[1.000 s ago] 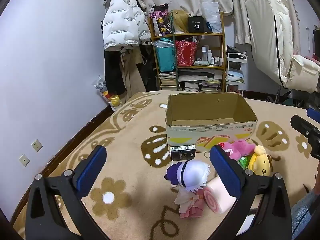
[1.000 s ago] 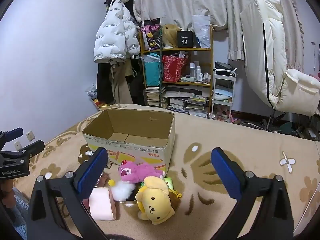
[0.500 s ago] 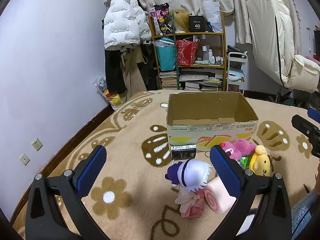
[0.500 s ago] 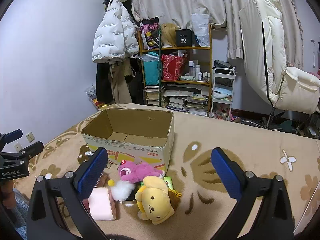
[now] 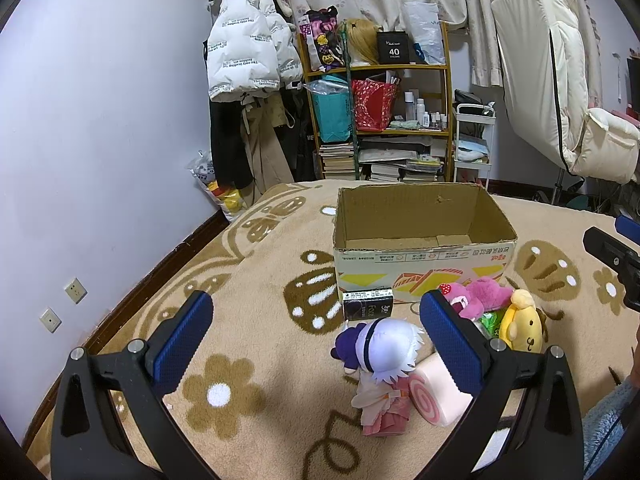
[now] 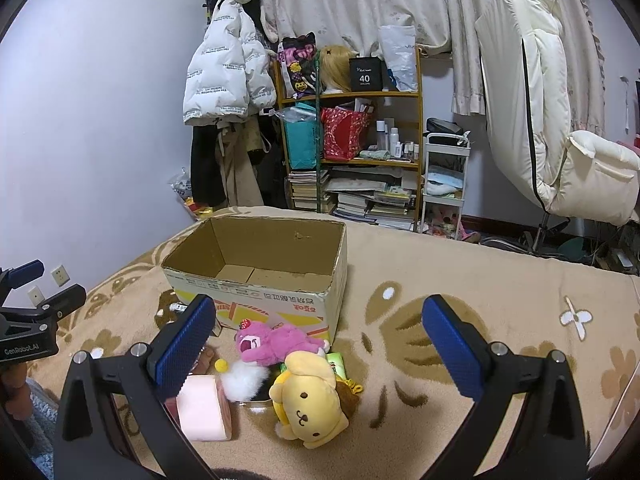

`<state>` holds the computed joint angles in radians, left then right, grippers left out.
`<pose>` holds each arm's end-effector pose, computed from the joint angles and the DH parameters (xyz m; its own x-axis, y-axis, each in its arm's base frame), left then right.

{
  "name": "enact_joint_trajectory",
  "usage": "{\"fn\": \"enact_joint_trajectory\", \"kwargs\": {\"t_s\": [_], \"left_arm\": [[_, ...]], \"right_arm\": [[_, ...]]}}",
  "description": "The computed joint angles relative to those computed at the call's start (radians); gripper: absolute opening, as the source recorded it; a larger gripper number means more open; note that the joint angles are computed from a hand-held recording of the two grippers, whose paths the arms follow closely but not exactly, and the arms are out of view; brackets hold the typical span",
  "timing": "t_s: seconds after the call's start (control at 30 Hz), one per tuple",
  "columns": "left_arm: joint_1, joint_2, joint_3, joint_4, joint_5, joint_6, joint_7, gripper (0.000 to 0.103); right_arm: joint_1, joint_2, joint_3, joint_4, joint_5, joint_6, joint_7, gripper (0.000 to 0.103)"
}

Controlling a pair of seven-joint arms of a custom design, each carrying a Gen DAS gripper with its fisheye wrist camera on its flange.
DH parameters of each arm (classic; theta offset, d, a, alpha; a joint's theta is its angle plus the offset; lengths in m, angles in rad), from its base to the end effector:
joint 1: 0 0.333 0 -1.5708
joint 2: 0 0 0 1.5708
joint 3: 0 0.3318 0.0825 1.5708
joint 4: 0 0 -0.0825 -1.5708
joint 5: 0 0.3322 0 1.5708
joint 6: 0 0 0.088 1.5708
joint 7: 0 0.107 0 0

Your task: Organize soft objects

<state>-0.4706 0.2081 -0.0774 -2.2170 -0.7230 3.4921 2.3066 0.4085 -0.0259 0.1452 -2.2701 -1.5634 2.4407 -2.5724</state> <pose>0.5062 -0.2132 0.4491 -0.3659 -0.9191 -0.1465 -0.4640 0.3166 -0.8274 0.4203 0.2582 0.4376 -0.3131 -0.9460 -0.0836 -0.4324 0.2204 -0.8743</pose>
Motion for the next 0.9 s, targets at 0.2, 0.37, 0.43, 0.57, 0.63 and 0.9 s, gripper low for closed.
{"fn": "enact_joint_trajectory", "kwargs": {"t_s": [0.2, 0.37, 0.43, 0.57, 0.63, 0.9], "left_arm": [[-0.006, 0.001, 0.005, 0.002, -0.005, 0.001, 0.005, 0.102], [0.000, 0.000, 0.000, 0.000, 0.000, 0.001, 0.001, 0.102], [-0.006, 0.001, 0.005, 0.002, -0.006, 0.001, 0.005, 0.102], [-0.013, 0.001, 0.010, 0.004, -0.015, 0.000, 0.013, 0.102], [-0.001, 0.001, 0.000, 0.002, -0.004, 0.000, 0.005, 0.102], [-0.007, 0.002, 0.004, 0.004, -0.012, 0.002, 0.012, 0.102]], "right_arm": [[0.000, 0.001, 0.000, 0.001, -0.001, 0.001, 0.002, 0.103], [0.001, 0.002, 0.000, -0.001, -0.008, -0.005, 0.012, 0.103], [0.002, 0.005, 0.001, 0.000, -0.007, -0.008, 0.012, 0.103], [0.002, 0.004, 0.000, -0.002, -0.009, -0.006, 0.016, 0.103], [0.002, 0.003, -0.001, -0.003, -0.008, -0.006, 0.015, 0.103], [0.000, 0.001, -0.002, -0.005, -0.010, 0.000, 0.016, 0.103]]}}
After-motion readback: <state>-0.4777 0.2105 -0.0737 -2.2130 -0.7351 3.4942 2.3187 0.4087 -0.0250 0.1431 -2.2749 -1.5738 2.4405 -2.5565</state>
